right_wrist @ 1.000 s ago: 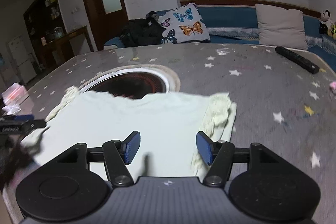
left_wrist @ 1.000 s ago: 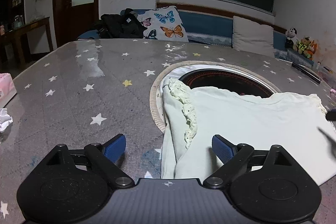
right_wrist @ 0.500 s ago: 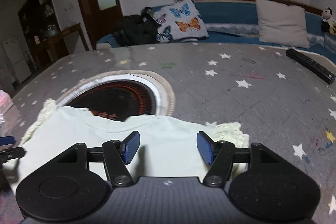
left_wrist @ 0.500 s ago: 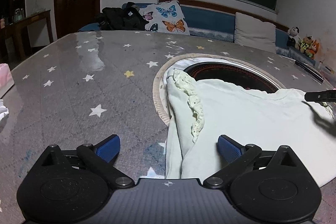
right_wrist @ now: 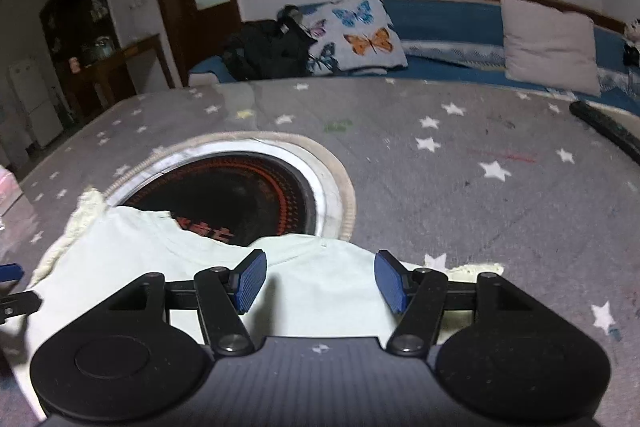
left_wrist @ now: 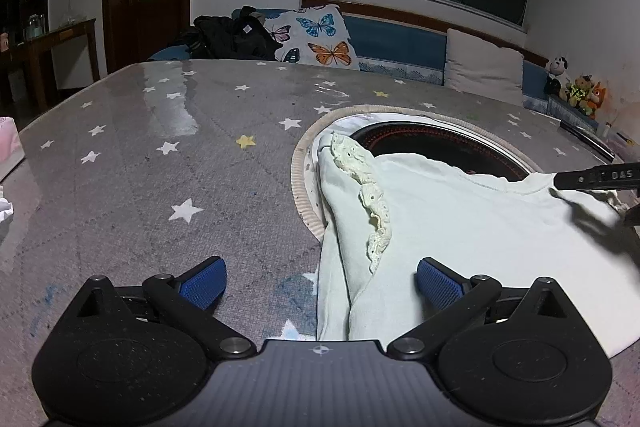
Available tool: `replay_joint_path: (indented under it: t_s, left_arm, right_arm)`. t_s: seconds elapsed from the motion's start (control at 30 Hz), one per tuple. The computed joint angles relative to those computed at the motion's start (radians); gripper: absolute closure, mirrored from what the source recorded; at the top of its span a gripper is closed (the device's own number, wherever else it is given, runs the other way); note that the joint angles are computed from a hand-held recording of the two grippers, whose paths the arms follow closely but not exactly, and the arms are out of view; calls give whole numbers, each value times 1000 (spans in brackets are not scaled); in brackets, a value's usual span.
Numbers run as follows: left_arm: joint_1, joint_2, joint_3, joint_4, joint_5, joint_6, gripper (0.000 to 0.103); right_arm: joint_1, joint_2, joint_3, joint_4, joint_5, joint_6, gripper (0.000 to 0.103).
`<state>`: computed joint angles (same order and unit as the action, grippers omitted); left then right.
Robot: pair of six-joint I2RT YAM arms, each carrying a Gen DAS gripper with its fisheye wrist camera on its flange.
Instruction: Fold clothes
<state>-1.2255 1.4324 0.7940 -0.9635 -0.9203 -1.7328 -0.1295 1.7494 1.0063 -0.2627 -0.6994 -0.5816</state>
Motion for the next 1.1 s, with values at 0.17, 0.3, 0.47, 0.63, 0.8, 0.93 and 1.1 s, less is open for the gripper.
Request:
replay_joint_path:
  t_s: [0.17, 0.3, 0.47, 0.63, 0.8, 0.93, 1.1]
  left_arm:
    - [-2, -6, -6, 4, -3, -5, 0]
    - [-6, -12, -12, 7, -6, -11, 0]
    - [-5, -9, -10, 9, -5, -9, 0]
    - [-2, -9, -8, 11, -5, -4, 0]
    - [1, -9, -10, 13, -4, 0, 0]
    - [0, -8, -11, 13, -5, -3, 0]
    - [-1, -8, -11, 14, -5, -3, 0]
  right_arm:
    - [1, -12, 0, -5, 5, 8, 42]
    - [-10, -59, -22, -48, -9, -46, 39]
    - [-37, -124, -65, -118, -14, -146, 36]
    - [-63, -191, -133, -136, -4, -231, 32]
    - [-94, -241, -186, -156, -6, -308, 31]
    - [-129, -272, -216, -187, -18, -361, 31]
    - [-198, -317, -258, -243, -48, -459, 29]
